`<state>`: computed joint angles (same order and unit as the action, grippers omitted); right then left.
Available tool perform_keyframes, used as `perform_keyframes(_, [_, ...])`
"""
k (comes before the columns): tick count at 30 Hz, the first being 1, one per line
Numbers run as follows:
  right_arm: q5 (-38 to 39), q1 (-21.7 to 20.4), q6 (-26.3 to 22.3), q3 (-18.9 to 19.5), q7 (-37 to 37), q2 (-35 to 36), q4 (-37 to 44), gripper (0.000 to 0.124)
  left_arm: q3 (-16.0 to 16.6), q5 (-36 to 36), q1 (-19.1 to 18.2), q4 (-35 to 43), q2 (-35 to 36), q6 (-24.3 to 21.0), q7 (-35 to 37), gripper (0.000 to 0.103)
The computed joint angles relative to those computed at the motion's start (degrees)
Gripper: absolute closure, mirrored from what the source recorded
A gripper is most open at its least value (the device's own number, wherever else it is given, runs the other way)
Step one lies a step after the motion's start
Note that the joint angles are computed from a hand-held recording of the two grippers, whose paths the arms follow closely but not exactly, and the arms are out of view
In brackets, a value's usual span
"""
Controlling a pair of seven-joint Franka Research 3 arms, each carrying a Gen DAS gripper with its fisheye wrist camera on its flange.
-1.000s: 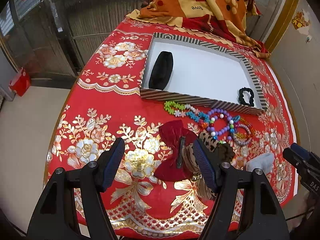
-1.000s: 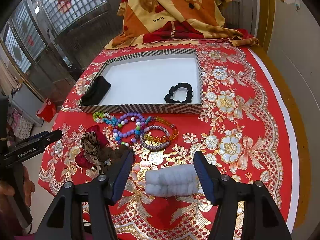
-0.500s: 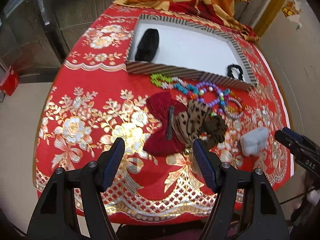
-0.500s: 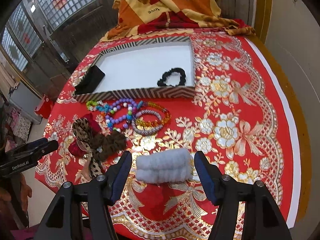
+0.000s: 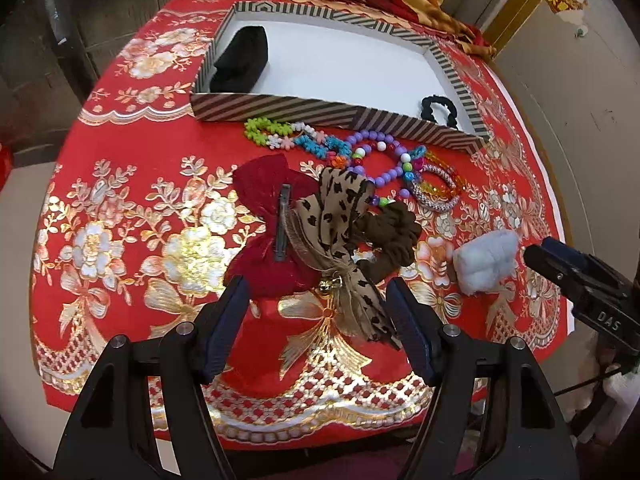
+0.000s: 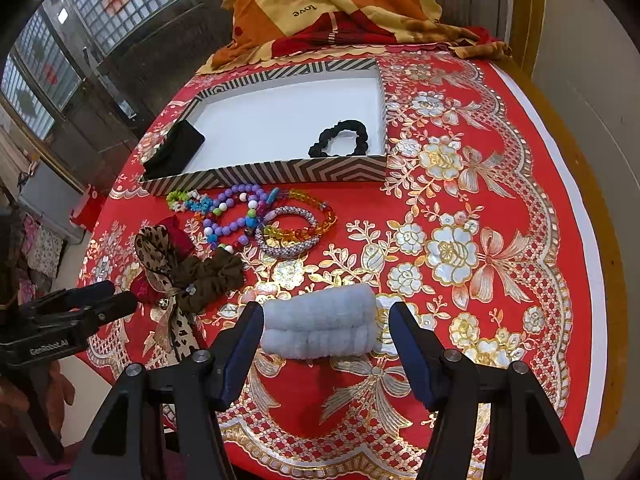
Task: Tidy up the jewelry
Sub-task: 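Move both tools back over the remaining hair accessories, then grasp the leopard bow and brown scrunchie with left tool while right grasps white fluffy scrunchie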
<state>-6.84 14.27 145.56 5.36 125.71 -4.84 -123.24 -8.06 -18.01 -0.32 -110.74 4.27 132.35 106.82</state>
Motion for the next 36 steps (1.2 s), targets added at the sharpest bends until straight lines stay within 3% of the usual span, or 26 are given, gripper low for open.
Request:
perform_keyframes(5, [1.2,-0.1,-0.3,-0.3,-1.1,-0.2,-0.7,0.061,-0.7,-0.8,-0.5,0.8,1.3,0.1,-0.7,0.032])
perform_keyframes(15, [3.4,-0.7,-0.6,-0.5,-3.0,-1.1,-2.7,0.061,-1.8,6.9,-1.9,4.4,6.4,0.3,-6.9,0.032])
perform_keyframes(22, [5.1,-1.0,-0.7,-0.7,-4.2,-1.2,-3.2,0.061,-3.2,8.3,-2.3,6.6,9.0,0.0,-7.6,0.033])
perform_keyframes(23, [5.3,-1.0,-0.7,-0.7,-4.3,-1.2,-3.3,0.061,-3.3,8.3,-2.3,6.7,9.0,0.2,-7.4,0.036])
perform_keyframes(30, [6.2,-1.1,-0.4,-0.8,-4.9,-0.6,-2.9,0.061,-4.0,7.8,-2.4,6.6,8.8,0.6,-5.1,0.086])
perform_keyframes(33, [7.4,-0.8,-0.2,-0.8,-5.9,-0.2,-2.6,0.061,-4.2,4.6,-1.4,7.4,8.5,-1.7,-3.1,0.087])
perform_keyframes(36, [9.6,-0.6,0.5,-1.1,-7.1,0.2,-2.4,0.061,-4.0,3.4,-1.3,6.3,7.2,-0.4,-1.6,0.088])
